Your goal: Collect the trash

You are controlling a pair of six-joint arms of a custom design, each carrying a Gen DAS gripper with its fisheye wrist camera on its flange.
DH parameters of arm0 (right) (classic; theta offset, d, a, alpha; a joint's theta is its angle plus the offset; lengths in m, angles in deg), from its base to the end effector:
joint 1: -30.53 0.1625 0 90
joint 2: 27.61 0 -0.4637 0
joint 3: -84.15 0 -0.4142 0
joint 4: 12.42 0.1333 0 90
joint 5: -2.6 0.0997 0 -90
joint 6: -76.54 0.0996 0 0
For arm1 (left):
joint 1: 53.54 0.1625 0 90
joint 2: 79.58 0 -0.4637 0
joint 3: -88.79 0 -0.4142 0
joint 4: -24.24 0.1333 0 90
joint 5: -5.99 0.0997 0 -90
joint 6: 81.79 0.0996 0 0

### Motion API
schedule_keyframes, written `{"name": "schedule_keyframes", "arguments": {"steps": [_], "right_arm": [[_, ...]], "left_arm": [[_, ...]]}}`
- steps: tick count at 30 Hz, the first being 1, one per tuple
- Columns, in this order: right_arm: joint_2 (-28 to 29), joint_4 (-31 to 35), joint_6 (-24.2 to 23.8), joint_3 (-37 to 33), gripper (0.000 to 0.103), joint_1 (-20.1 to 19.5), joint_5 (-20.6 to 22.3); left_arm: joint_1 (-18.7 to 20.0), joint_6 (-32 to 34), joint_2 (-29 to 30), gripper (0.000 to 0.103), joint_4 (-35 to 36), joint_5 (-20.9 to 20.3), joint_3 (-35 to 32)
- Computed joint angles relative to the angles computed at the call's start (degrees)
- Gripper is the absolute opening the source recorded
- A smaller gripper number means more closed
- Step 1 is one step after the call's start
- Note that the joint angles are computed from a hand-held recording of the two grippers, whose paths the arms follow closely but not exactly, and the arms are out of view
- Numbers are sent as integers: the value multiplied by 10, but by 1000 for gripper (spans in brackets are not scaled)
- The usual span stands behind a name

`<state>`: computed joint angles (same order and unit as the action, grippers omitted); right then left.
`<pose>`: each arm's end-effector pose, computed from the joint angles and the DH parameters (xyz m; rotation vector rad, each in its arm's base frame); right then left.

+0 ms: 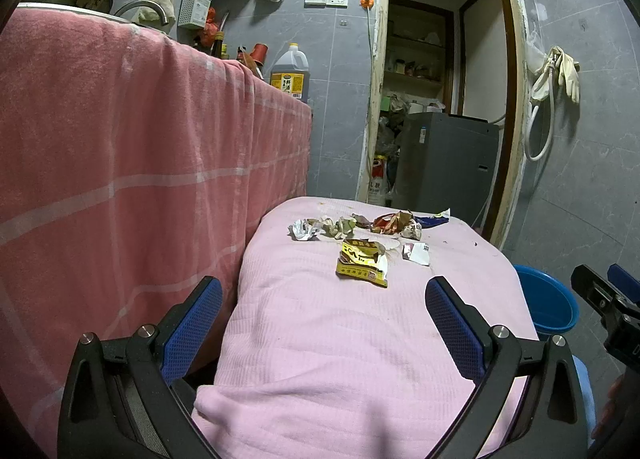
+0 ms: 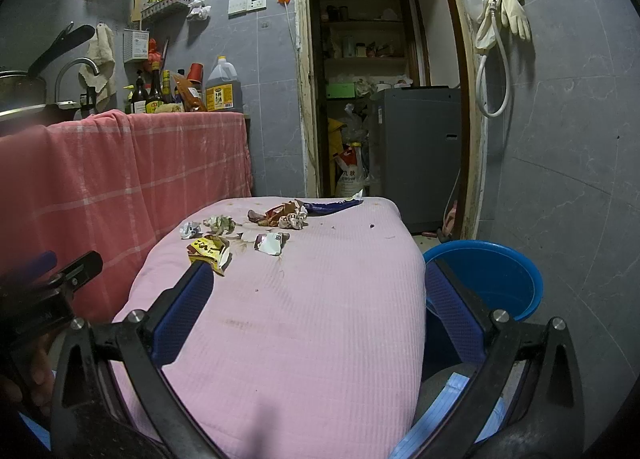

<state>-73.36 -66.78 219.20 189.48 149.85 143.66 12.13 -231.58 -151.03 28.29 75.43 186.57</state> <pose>0.3359 -0.4841 0.0325 0.3182 -1.8470 1.5070 -0.0728 -0.5694 0.2852 0.8827 2.2596 -1.3582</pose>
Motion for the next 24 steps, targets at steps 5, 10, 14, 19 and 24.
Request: {"name": "schedule_keyframes", "arguments": {"steps": [5,10,14,19,24], "right_arm": [[-1,-1,-1,1,103,0,-1],[-1,-1,-1,1,103,0,-1],[3,0,-2,-4,103,1,-3],[3,0,-1,-4,103,1,-4],[3,1,0,-4,103,0,-4]], "left_arm": [[0,0,0,100,0,0,0],[0,0,0,100,0,0,0],[0,1,0,100,0,0,0],[0,1,0,100,0,0,0],[0,1,0,100,-1,0,0]]}}
